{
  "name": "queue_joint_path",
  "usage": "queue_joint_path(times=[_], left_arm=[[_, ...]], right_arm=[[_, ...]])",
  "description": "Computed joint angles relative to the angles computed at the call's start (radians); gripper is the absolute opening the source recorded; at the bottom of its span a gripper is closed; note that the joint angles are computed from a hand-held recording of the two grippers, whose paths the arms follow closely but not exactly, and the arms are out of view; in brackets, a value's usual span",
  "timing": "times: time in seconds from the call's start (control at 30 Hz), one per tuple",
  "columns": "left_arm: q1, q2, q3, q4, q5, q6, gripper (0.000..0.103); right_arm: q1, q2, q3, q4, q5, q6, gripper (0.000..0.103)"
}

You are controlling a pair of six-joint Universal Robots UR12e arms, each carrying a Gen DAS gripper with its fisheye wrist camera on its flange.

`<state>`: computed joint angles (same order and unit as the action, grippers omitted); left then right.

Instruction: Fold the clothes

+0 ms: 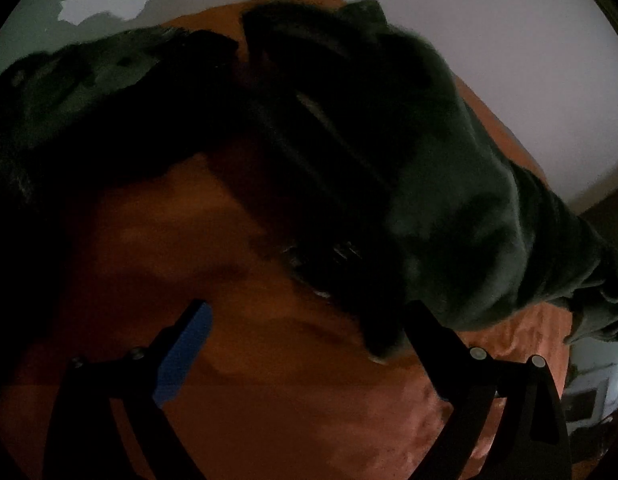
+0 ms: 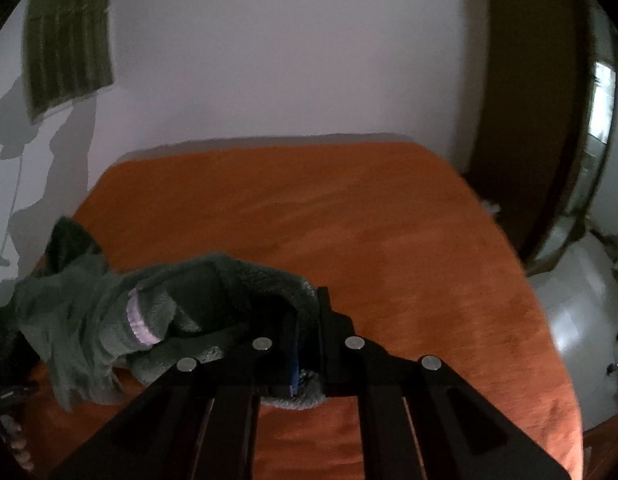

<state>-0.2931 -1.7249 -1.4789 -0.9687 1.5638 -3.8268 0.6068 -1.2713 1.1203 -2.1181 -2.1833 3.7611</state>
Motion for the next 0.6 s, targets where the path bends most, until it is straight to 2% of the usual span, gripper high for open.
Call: queue_joint_path(times=[0.07,0.1,0.17,0.27,0.33,0.43,0.5,0.57,0.6], left_arm=[[-0.022,-0.005,0.013,-0.005,0.002,0.016,0.097],[-0.048,-0.006,0.007,-0.009,0.006,0.011,0.097],[-0.083,-0.047,0.067,-0.055,-0.009,0.022,0.097],[-0.137,-0.085,0.128,-0.115,-0.017,0.064,0.097],[-0.175,-0.119,0.185,-0.159,0.006,0.103,0.097],[-0.227,-0.181,0.291,-0.23,0.038,0.141,0.097],[-0.257,-0.213,0.349,-0.266,0.027,0.14,0.097],[-0.279,-0.222,0.384,-0.276,-0.015,0.16,0.097],[-0.287,-0.23,0.402,-0.276,0.005,0.176,0.097]], right_arm=[[-0.012,-0.054,0.058,0.004,-0.05,0.014,0.005],[-0.018,-0.08,0.085,0.007,-0.075,0.021,0.005],[-0.034,-0.144,0.153,0.025,-0.144,0.047,0.005],[-0.072,-0.237,0.254,0.073,-0.17,0.121,0.005],[-0.102,-0.299,0.322,0.107,-0.141,0.164,0.005],[-0.147,-0.382,0.431,0.108,0.014,0.135,0.005],[-0.144,-0.417,0.501,0.111,0.069,0.094,0.005],[-0.14,-0.447,0.566,0.11,0.119,0.057,0.006],[-0.135,-0.458,0.592,0.092,0.132,0.054,0.006]])
